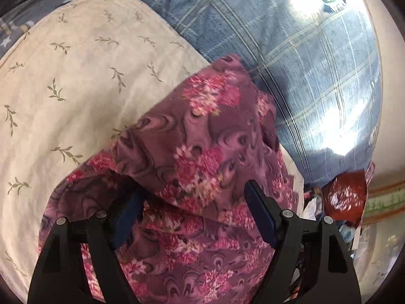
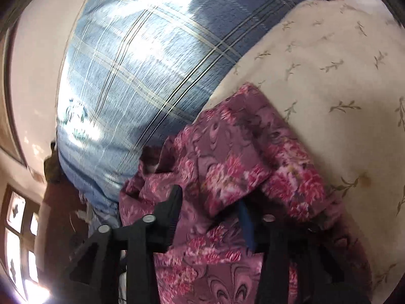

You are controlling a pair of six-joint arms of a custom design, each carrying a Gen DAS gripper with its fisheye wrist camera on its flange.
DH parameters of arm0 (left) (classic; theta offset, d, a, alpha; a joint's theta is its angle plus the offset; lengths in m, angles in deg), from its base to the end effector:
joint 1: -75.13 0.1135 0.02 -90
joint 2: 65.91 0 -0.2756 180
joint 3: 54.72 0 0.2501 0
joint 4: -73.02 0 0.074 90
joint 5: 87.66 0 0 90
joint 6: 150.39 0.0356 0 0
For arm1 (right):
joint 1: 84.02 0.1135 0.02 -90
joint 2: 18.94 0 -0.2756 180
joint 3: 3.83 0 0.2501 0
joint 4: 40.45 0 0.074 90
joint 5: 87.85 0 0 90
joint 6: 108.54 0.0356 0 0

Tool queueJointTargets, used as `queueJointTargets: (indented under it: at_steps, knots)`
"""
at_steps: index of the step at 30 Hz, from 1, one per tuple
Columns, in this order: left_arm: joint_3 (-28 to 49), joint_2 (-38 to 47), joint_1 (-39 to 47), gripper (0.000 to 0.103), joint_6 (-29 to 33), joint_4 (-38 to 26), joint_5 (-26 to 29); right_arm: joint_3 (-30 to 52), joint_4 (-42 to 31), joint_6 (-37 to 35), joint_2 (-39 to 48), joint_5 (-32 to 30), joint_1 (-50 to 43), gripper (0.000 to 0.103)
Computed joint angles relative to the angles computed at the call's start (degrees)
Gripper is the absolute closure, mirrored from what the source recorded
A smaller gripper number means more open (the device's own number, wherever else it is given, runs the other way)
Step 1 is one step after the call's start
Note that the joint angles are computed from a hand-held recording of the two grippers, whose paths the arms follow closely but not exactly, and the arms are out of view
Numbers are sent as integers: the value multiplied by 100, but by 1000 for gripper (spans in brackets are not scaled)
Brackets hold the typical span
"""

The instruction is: Fold small clothes

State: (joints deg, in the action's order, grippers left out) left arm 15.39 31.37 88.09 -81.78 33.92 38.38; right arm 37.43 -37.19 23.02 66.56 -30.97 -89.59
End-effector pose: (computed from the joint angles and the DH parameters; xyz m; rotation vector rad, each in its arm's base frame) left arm 0.3154 0.0511 0.1786 -0.6072 2.5758 -0.8973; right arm 0.2566 -0.0055 0.1457 0.6385 2.2497 0.9818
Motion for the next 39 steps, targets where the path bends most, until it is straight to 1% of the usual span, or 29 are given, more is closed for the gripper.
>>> queueJointTargets:
  at_steps: [1, 2, 3, 5, 7, 9, 10, 12, 15, 17, 19, 20, 21, 22, 23, 24, 25, 26, 29, 30, 31, 32, 33, 34, 35, 36, 37, 38, 39]
  knots:
    - [24, 55, 66, 27, -108, 149, 40, -6, 173, 188, 80, -58, -59, 60]
    - [93, 70, 87, 48, -161, 206, -79, 70, 158, 160, 196, -317, -322, 71]
    - [283, 102, 114, 73, -116, 132, -226, 249, 23, 139, 233, -425, -341, 98]
    - [440, 17, 268, 93, -117, 77, -129, 480, -140, 34, -32, -663, -451, 97]
    - [377, -290, 454, 94, -163, 98, 3, 484, 143, 240, -601, -911, -609, 97]
    - [185, -620, 562, 94, -179, 116, 12, 603, -28, 186, -1024, -1006, -720, 97]
    - [65, -755, 559, 94, -206, 149, -110, 638, -179, 56, -1078, -1025, -720, 97]
    - [-317, -1043, 522, 94, -295, 242, -449, 748, -1021, -610, -1040, -527, -513, 97]
    - [-907, -1089, 503, 94, -347, 553, -720, 395, -1365, -1076, -728, 105, -405, 97]
    - [-992, -853, 561, 93, -250, 548, -668, 178, -1507, -1311, -440, 192, -526, 96]
    - [-1106, -786, 669, 93, -310, 735, -475, -32, -1575, -1422, -510, -49, -733, 96]
    - [-1146, -831, 715, 92, -313, 797, -431, -124, -1864, -1473, -913, 14, -864, 92]
    - [-1179, -901, 730, 88, -299, 846, -460, -140, -2184, -1506, -1328, 270, -918, 88]
    - [-1194, -972, 711, 86, -267, 882, -530, -185, -2383, -1402, -1865, 663, -905, 88]
    - [-1225, -1029, 690, 83, -256, 949, -570, -114, -2715, -1504, -2381, 868, -990, 87]
    - [-1286, -1068, 674, 76, -273, 1047, -566, -66, -2681, -1494, -2610, 966, -931, 87]
    - [-1330, -1100, 660, 72, -293, 1112, -541, 149, -2636, -1549, -2550, 962, -767, 86]
    - [-1343, -1078, 623, 68, -313, 1198, -533, 584, -2733, -1776, -2203, 843, -411, 83]
    - [-1353, -1076, 534, 68, -243, 1332, -561, 1877, -2991, -2203, -769, 464, 678, 71]
    - [-1348, -1081, 510, 68, -244, 1355, -577, 2332, -2972, -2310, -248, 486, 1102, 67]
    - [-1354, -1097, 470, 68, -264, 1391, -630, 2977, -3126, -2589, 427, 378, 1479, 65]
    - [-1364, -1098, 480, 68, -234, 1419, -629, 3334, -3221, -2736, 817, 506, 1746, 67]
    - [-1372, -1104, 498, 70, -202, 1412, -636, 3673, -3217, -2894, 1178, 798, 2063, 63]
    - [-1388, -1123, 517, 73, -189, 1406, -652, 4147, -3378, -3083, 1607, 911, 2258, 64]
    - [-1375, -1125, 539, 79, -169, 1365, -694, 4639, -3600, -3251, 2054, 1080, 2461, 65]
    - [-1366, -1120, 560, 81, -156, 1353, -684, 5022, -3807, -3456, 2420, 1182, 2608, 64]
    - [-1369, -1114, 604, 81, -132, 1341, -648, 5252, -4001, -3667, 2675, 1263, 2692, 65]
    - [-1366, -1111, 652, 81, -140, 1323, -609, 5483, -4170, -3916, 2912, 1510, 2834, 63]
    - [-1379, -1109, 700, 81, -142, 1343, -537, 5668, -4310, -4153, 3101, 1586, 2911, 62]
